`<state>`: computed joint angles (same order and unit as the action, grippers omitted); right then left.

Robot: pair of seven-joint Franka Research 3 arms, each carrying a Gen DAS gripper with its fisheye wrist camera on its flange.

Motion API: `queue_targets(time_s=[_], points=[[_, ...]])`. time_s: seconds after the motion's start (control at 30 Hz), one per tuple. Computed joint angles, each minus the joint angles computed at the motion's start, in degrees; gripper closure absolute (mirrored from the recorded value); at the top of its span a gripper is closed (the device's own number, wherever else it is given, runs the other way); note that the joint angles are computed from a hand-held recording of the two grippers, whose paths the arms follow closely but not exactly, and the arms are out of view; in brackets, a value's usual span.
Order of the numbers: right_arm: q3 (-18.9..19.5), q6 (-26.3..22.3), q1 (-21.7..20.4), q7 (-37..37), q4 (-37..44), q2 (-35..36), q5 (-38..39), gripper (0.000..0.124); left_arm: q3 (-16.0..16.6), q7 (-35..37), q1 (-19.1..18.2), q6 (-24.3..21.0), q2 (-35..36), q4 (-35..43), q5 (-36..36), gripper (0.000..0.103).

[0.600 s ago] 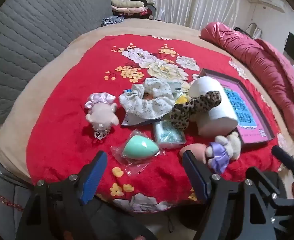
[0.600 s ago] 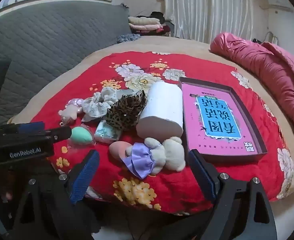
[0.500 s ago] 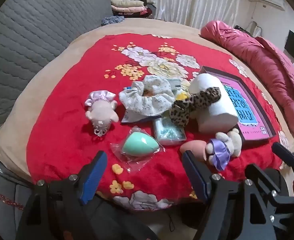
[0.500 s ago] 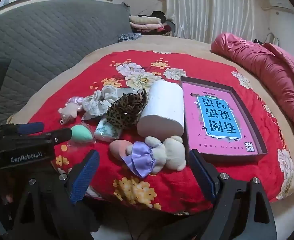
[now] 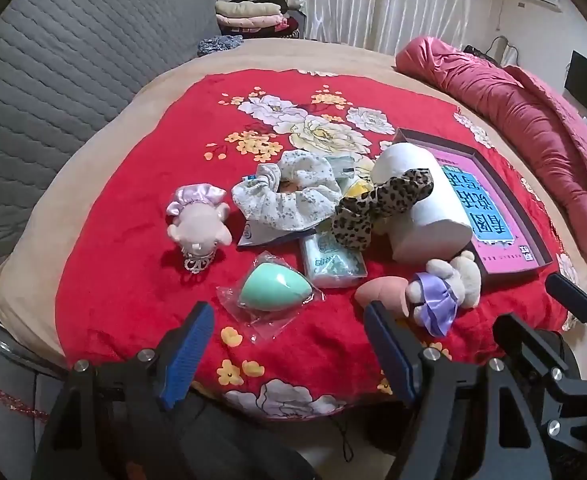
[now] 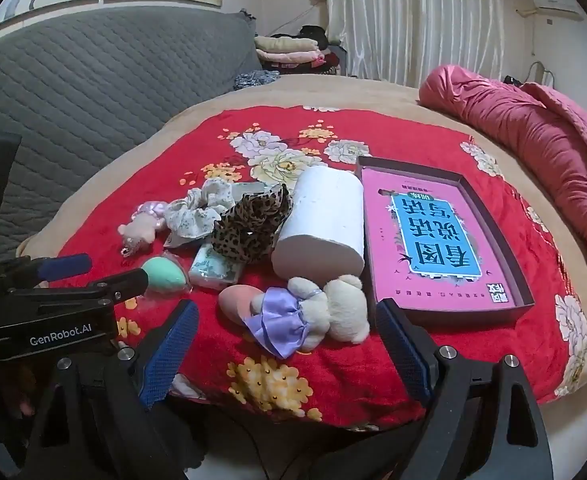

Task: Organize soft objects

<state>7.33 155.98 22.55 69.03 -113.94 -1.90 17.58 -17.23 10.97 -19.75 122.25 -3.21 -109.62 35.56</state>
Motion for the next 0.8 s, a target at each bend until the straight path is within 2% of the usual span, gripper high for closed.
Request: queue_targets(time_s=[0.8], points=[[0.1, 0.0, 0.2, 0.1, 0.1, 0.0, -0.2, 0.034, 0.0, 0.5, -0.1, -0.2, 0.1, 0.4, -0.2, 0.027]])
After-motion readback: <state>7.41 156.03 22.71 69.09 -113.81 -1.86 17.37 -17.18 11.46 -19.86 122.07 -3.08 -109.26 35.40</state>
